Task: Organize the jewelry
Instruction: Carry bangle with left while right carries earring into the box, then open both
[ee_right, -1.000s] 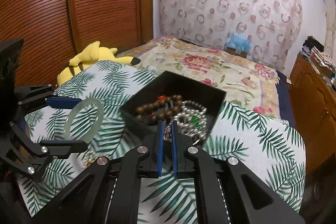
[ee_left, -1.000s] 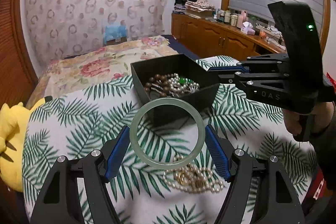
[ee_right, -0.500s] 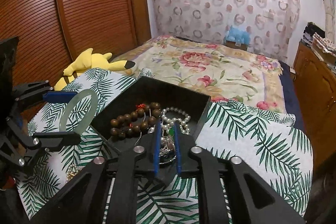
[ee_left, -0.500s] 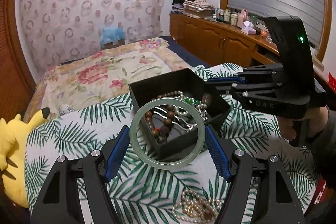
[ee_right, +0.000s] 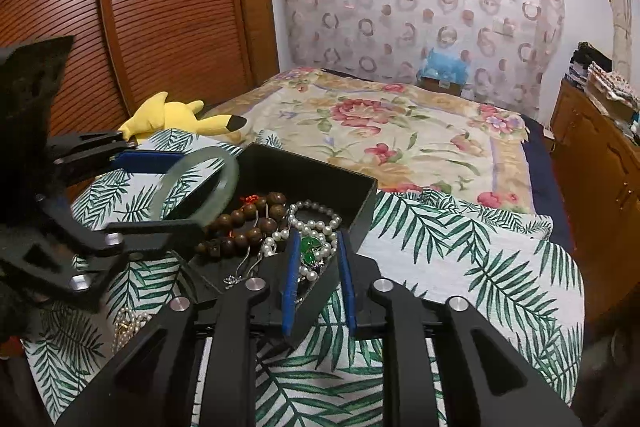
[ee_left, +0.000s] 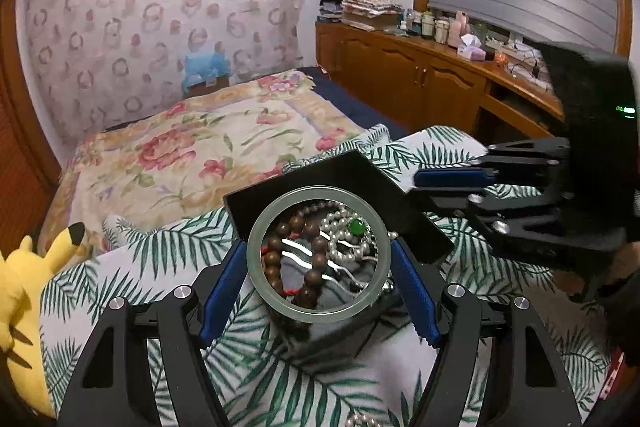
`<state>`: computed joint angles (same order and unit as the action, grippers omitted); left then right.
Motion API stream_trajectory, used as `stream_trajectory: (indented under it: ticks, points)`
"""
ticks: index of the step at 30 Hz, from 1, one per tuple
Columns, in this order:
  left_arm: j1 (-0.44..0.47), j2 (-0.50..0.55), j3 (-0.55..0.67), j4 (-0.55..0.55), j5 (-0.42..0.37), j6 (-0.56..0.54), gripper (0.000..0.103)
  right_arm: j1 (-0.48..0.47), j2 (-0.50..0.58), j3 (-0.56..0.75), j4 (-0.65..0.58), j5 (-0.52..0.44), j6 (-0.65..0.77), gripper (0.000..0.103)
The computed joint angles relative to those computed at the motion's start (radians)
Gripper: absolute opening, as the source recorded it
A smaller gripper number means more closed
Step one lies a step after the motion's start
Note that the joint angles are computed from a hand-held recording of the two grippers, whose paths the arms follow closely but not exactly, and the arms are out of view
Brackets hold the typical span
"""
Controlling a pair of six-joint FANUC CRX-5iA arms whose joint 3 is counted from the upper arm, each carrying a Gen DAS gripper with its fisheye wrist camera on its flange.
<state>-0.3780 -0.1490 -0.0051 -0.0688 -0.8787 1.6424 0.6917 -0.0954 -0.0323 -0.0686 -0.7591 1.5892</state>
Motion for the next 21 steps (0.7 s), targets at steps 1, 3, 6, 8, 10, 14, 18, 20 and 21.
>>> stream_trajectory:
  ticks: [1, 3, 6, 8, 10, 14, 18, 20, 21]
  points:
    - [-0.004, 0.014, 0.012, -0.009, -0.005, 0.001, 0.069, 0.003, -0.007, -0.009, 0.007, 0.004, -0.007, 0.029]
    - [-0.001, 0.031, 0.022, -0.002, -0.011, -0.005, 0.069, 0.002, -0.017, -0.019, 0.011, 0.006, -0.013, 0.03]
    - [-0.001, 0.047, 0.033, -0.001, -0.012, -0.004, 0.069, 0.002, -0.03, -0.034, 0.023, 0.006, -0.024, 0.03]
    - [-0.003, 0.057, 0.046, -0.013, -0.02, 0.004, 0.069, 0.002, -0.038, -0.043, 0.029, 0.007, -0.029, 0.03]
    - [-0.007, 0.062, 0.053, -0.019, -0.029, 0.015, 0.069, 0.002, -0.042, -0.046, 0.036, 0.007, -0.037, 0.03]
    - [-0.011, 0.047, 0.042, -0.021, -0.018, 0.027, 0.077, 0.01, -0.063, -0.075, 0.055, 0.015, -0.059, 0.03]
    - [-0.02, 0.028, 0.036, -0.035, -0.02, 0.052, 0.078, 0.029, -0.087, -0.106, 0.081, 0.022, -0.084, 0.03]
    - [-0.024, 0.014, 0.029, -0.046, -0.023, 0.068, 0.08, 0.041, -0.103, -0.121, 0.091, 0.025, -0.093, 0.03]
    - [-0.024, 0.005, 0.022, -0.05, -0.024, 0.076, 0.083, 0.046, -0.113, -0.131, 0.092, 0.026, -0.094, 0.03]
